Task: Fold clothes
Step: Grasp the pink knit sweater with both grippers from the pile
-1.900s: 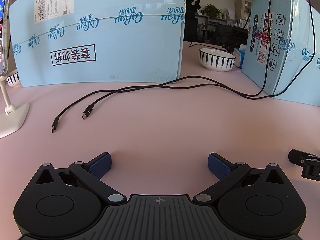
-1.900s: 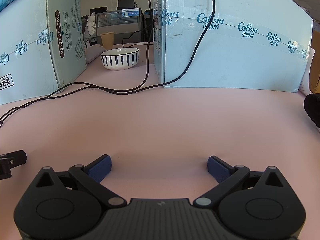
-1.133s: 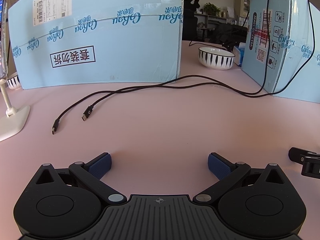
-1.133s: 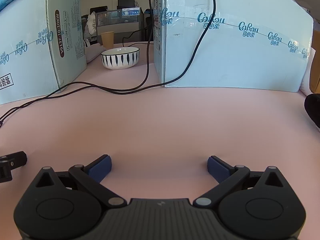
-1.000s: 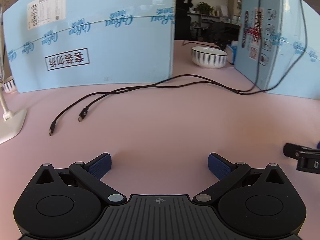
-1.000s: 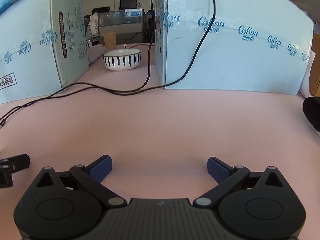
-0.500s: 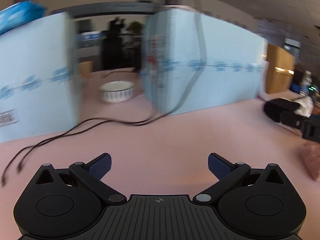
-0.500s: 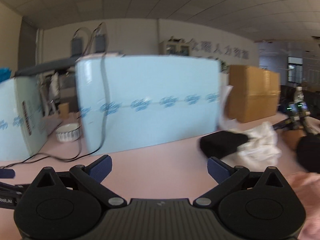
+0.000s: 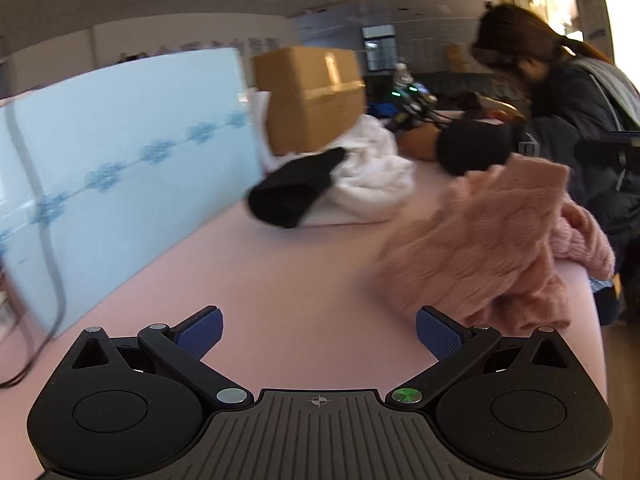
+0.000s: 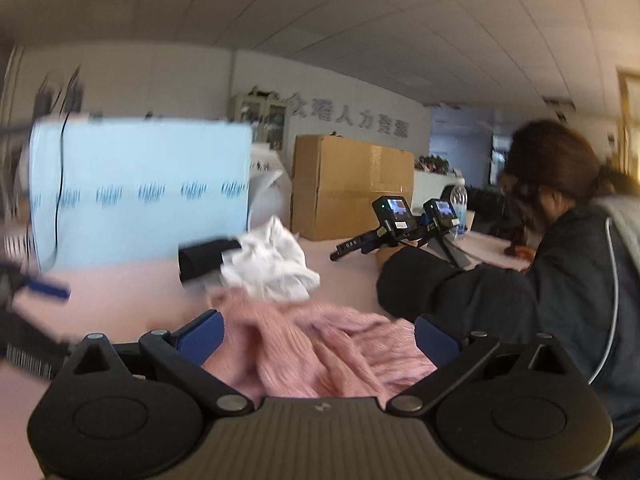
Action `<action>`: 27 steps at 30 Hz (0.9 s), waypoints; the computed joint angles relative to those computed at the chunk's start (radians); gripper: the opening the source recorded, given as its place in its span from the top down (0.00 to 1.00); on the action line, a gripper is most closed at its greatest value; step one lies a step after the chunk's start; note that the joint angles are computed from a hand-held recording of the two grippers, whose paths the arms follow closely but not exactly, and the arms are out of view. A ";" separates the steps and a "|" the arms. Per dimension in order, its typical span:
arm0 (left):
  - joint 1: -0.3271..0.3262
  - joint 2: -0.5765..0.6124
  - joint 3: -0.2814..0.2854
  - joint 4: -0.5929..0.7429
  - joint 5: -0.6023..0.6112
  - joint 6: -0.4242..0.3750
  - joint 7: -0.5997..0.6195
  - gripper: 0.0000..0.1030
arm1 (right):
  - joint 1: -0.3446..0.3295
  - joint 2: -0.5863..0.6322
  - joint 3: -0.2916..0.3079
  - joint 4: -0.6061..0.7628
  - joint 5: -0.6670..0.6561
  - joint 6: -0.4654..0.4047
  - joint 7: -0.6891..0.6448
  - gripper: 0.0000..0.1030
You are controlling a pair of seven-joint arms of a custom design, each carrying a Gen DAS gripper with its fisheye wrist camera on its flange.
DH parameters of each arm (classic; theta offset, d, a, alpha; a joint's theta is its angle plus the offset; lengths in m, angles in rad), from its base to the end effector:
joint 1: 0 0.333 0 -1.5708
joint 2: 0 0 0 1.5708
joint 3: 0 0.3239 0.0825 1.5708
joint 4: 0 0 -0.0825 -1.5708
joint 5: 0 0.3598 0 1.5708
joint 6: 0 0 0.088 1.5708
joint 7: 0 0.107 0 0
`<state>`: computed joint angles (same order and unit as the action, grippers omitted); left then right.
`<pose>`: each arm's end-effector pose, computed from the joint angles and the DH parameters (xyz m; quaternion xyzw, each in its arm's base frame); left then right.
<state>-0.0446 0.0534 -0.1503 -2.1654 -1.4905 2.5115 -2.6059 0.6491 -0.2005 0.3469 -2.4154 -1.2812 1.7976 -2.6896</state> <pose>0.5383 -0.0973 0.4179 -0.1932 0.8502 -0.4534 0.1851 0.2972 0.3169 0.4318 -0.4434 0.6709 -0.5440 0.2394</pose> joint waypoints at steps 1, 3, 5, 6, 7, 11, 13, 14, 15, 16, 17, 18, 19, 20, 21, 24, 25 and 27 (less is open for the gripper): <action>-0.015 0.009 -0.014 0.005 0.017 0.009 -0.038 0.00 | -0.005 0.010 -0.011 0.000 0.004 0.029 0.001 0.00; -0.043 0.027 -0.035 0.013 0.029 0.068 -0.073 0.00 | -0.022 0.027 -0.038 -0.003 0.013 0.100 0.027 0.00; -0.064 0.047 -0.051 0.023 0.012 0.128 -0.045 0.00 | -0.039 0.048 -0.054 -0.002 0.007 0.145 0.049 0.00; -0.072 0.055 -0.059 0.027 -0.010 0.151 -0.002 0.00 | -0.048 0.062 -0.060 0.001 -0.002 0.153 0.059 0.00; -0.076 0.063 -0.064 0.030 -0.039 0.164 0.041 0.00 | -0.057 0.080 -0.067 0.006 -0.005 0.152 0.072 0.03; -0.080 0.089 -0.066 0.046 -0.063 0.161 0.077 0.05 | -0.079 0.103 -0.091 0.006 -0.018 0.187 0.142 0.35; -0.073 0.100 -0.063 0.056 -0.019 0.120 0.024 0.19 | -0.084 0.104 -0.094 0.001 -0.031 0.195 0.182 0.55; -0.067 0.103 -0.062 0.059 0.003 0.098 0.001 0.26 | -0.083 0.103 -0.093 0.000 -0.034 0.191 0.195 0.60; -0.063 0.103 -0.063 0.059 0.010 0.084 -0.006 0.42 | -0.079 0.102 -0.086 0.003 -0.033 0.174 0.196 0.70; -0.060 0.102 -0.064 0.058 0.014 0.072 -0.009 0.58 | -0.075 0.105 -0.081 0.007 -0.035 0.157 0.200 0.75; -0.057 0.100 -0.065 0.057 0.019 0.060 -0.012 0.64 | -0.070 0.108 -0.076 0.013 -0.039 0.139 0.203 0.76; -0.057 0.095 -0.071 0.048 -0.031 0.077 0.039 0.77 | -0.063 0.112 -0.070 0.020 -0.044 0.120 0.205 0.79; -0.061 0.091 -0.075 0.042 -0.080 0.095 0.088 0.85 | -0.056 0.116 -0.065 0.027 -0.049 0.101 0.207 0.80; -0.064 0.085 -0.076 0.036 -0.124 0.108 0.127 0.86 | -0.049 0.120 -0.061 0.035 -0.057 0.083 0.206 0.81; -0.063 0.079 -0.071 0.033 -0.143 0.109 0.137 0.88 | -0.041 0.122 -0.057 0.043 -0.070 0.067 0.202 0.81; -0.052 0.060 -0.048 0.039 -0.149 0.093 0.087 0.89 | -0.026 0.133 -0.052 0.076 -0.120 0.025 0.188 0.81; -0.043 0.053 -0.038 0.046 -0.134 0.082 0.044 0.89 | -0.018 0.140 -0.048 0.093 -0.141 0.008 0.182 0.82; -0.016 0.043 -0.015 0.064 -0.088 0.034 -0.059 0.89 | -0.004 0.153 -0.045 0.128 -0.199 -0.013 0.167 0.82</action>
<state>-0.0602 0.0962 -0.1652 -2.1010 -1.5789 2.5458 -2.6648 0.6446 -0.0478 0.3020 -2.2877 -1.4804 1.7850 -2.5223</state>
